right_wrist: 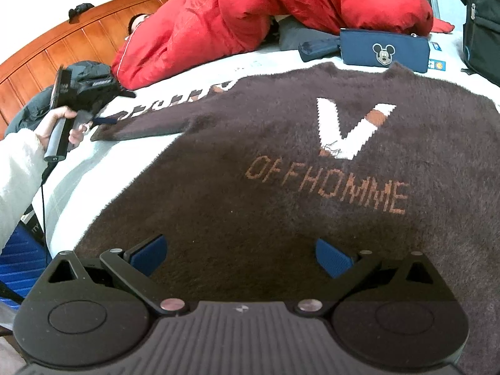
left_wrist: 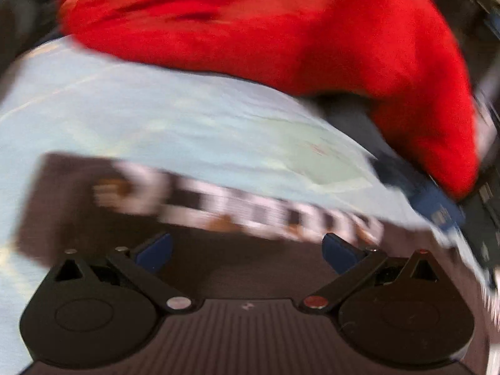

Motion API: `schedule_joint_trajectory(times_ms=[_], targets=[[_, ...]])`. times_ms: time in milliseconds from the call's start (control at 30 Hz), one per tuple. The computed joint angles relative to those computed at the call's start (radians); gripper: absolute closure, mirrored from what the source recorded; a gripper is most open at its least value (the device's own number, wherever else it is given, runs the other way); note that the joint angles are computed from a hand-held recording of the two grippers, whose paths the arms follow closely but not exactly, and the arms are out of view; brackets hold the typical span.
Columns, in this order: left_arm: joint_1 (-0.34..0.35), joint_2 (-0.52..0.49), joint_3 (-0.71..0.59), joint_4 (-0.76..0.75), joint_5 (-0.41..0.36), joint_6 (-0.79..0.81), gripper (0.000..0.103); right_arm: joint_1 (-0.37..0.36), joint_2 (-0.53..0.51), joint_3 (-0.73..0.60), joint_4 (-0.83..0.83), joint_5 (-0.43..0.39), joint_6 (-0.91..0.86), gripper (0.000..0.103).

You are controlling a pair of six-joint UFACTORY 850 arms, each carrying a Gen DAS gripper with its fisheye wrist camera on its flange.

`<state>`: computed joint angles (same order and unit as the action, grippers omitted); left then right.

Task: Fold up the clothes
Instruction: 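Lower the open left gripper along the lettered sleeve toward its cuff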

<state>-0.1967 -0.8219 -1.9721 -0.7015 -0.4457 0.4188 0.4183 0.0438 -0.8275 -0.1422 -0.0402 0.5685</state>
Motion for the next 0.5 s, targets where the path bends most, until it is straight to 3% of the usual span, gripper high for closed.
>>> schedule_joint_trajectory(times_ms=[100, 200, 300, 367, 433, 500], targets=[[-0.078, -0.018, -0.037, 0.079, 0.02, 0.079, 0.001, 0.0, 0.002, 0.003, -0.037, 0.004, 0.035, 0.0], [-0.149, -0.072, -0.116, 0.264, 0.046, 0.009, 0.001, -0.002, 0.004, 0.006, -0.062, 0.008, 0.062, 0.0], [-0.177, -0.211, -0.332, 0.324, -0.086, -0.06, 0.001, -0.001, 0.007, 0.01, -0.126, 0.011, 0.123, 0.0], [-0.198, -0.308, -0.483, 0.484, -0.152, -0.187, 0.001, -0.001, 0.01, 0.012, -0.157, 0.01, 0.146, 0.0], [-0.206, -0.328, -0.499, 0.558, -0.134, -0.24, 0.0, -0.002, 0.015, 0.017, -0.241, 0.011, 0.223, 0.0], [-0.186, -0.324, -0.484, 0.468, -0.116, -0.188, 0.0, -0.008, 0.02, 0.023, -0.244, 0.01, 0.221, 0.0]])
